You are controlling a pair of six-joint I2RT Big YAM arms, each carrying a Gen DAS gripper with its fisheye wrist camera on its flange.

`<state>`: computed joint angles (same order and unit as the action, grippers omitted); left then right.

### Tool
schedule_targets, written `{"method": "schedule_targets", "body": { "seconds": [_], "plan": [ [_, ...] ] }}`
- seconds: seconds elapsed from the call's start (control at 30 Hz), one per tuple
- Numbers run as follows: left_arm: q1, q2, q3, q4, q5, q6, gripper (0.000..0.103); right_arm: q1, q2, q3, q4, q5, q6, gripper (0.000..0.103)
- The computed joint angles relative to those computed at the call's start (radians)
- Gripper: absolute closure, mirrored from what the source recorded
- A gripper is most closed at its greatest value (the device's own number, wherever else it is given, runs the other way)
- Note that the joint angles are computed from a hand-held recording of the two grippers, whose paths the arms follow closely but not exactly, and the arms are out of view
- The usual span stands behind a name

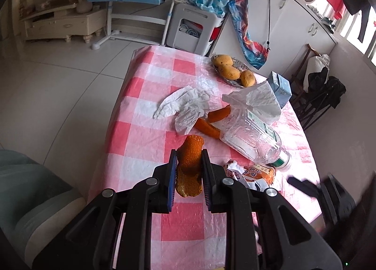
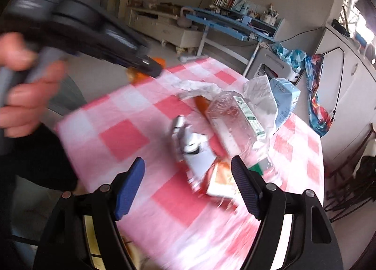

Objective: Collect trash
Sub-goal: 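Grasp the white-and-red snack wrapper with the right tool while the left holds the peel, then carry the snack wrapper with the right tool to the yellow bucket and release it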

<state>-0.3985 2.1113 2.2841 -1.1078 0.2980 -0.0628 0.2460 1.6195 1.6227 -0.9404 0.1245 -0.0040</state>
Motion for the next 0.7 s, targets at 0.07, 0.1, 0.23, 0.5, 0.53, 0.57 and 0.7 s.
{"method": "schedule_targets", "body": {
  "seconds": [0.07,0.1,0.23,0.5,0.53,0.57,0.7],
  "plan": [
    [-0.001,0.004,0.009,-0.007,0.002,0.004,0.084,-0.015,0.026,0.011,-0.009,-0.008,0.012,0.031],
    [0.000,0.006,0.013,-0.010,0.004,0.004,0.084,-0.019,0.034,0.014,-0.016,-0.014,0.022,0.033],
    [0.001,0.016,0.032,-0.024,0.010,0.000,0.084,-0.022,0.035,0.003,-0.032,-0.038,0.036,0.068],
    [0.007,-0.005,0.000,0.024,-0.009,-0.034,0.084,-0.105,-0.072,-0.112,0.192,-0.332,0.292,0.078],
    [0.007,-0.010,-0.007,0.036,-0.018,-0.038,0.084,-0.113,-0.084,-0.126,0.223,-0.362,0.318,0.078],
    [0.007,-0.013,-0.013,0.044,-0.024,-0.041,0.084,-0.121,-0.094,-0.140,0.254,-0.390,0.345,0.078],
    [0.005,-0.017,-0.019,0.058,-0.041,-0.040,0.084,-0.149,-0.121,-0.186,0.356,-0.484,0.458,0.080]
  ]
}}
